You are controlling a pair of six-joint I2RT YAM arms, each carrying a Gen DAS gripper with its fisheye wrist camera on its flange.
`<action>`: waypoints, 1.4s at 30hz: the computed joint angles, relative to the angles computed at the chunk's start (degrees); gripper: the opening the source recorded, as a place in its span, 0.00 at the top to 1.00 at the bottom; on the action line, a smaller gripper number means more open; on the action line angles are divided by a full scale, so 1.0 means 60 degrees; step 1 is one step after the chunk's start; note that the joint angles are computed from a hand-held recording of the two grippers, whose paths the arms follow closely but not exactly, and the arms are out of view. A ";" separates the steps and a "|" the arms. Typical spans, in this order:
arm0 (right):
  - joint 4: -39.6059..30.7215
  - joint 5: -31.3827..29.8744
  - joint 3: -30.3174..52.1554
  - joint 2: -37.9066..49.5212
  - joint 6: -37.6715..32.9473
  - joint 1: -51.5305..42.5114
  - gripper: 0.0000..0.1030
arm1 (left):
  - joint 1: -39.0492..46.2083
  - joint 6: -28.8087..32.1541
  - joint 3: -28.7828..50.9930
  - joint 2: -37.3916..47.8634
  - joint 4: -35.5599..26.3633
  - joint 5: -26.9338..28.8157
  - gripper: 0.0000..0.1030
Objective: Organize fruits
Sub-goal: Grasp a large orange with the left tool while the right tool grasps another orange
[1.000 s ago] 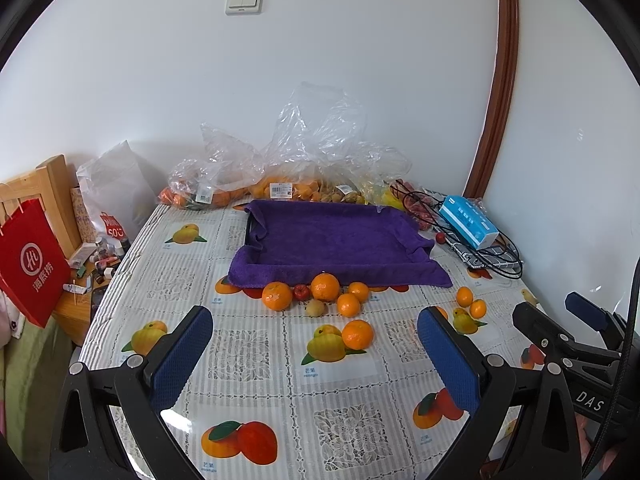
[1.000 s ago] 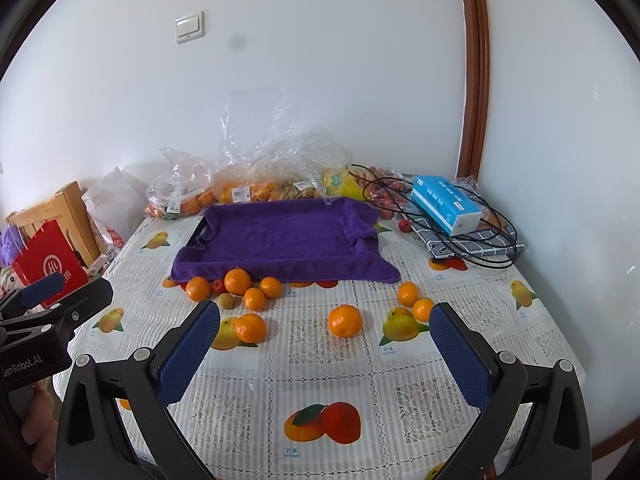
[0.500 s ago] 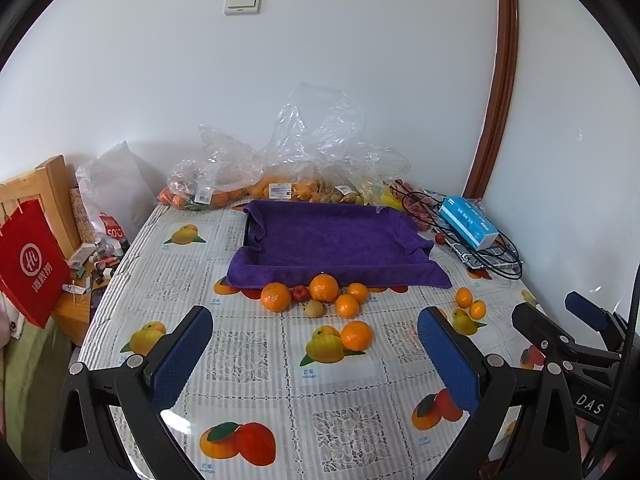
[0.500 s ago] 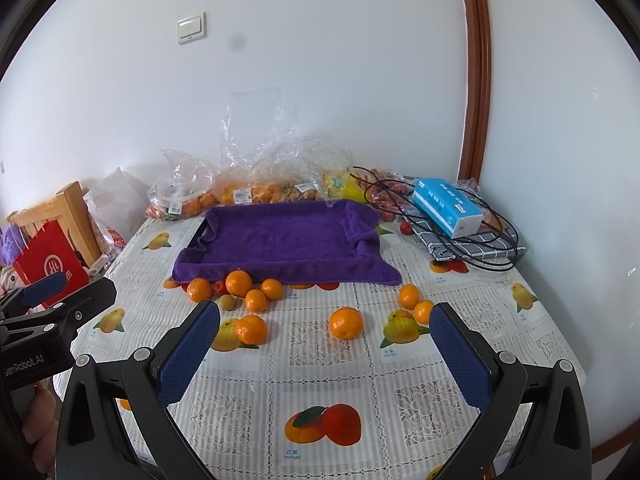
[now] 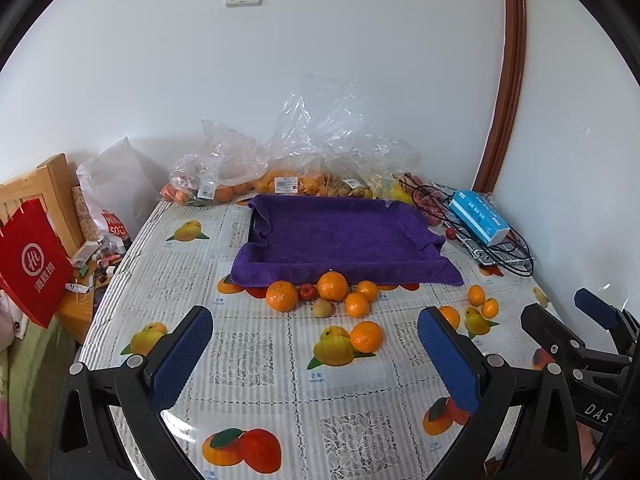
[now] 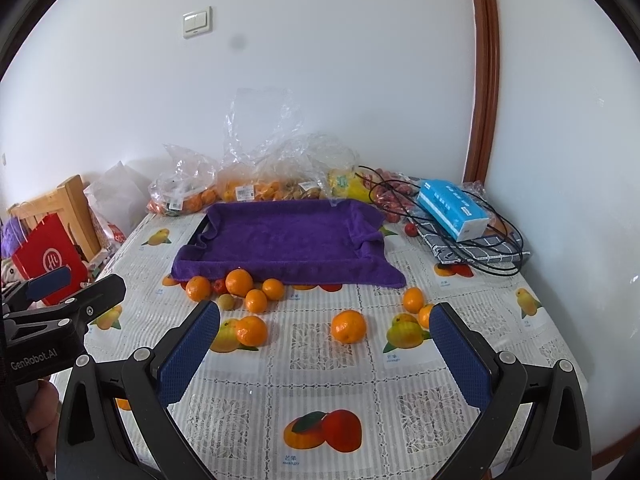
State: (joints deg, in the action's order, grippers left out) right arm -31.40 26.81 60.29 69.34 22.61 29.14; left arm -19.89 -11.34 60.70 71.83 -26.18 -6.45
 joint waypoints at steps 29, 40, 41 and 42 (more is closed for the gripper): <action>0.3237 -0.2595 -0.0723 0.3361 -0.0721 -0.3038 0.04 | 0.1224 0.0431 0.1328 0.4734 0.1619 0.0776 0.01; 0.4085 -0.3701 -0.1076 0.4149 -0.0970 -0.3810 0.15 | 0.1398 0.0290 0.1817 0.5641 0.1838 0.1442 0.01; 0.4114 -0.3831 -0.1075 0.4168 -0.0961 -0.3802 0.15 | 0.1403 0.0279 0.1845 0.5673 0.1845 0.1499 0.01; 0.4175 -0.3946 -0.1068 0.4209 -0.0997 -0.3786 0.15 | 0.1405 0.0262 0.1874 0.5701 0.1841 0.1537 0.01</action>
State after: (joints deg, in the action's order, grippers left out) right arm -6.35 3.13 53.89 94.59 16.63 6.42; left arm -11.46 -9.77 71.95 106.04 -15.13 2.77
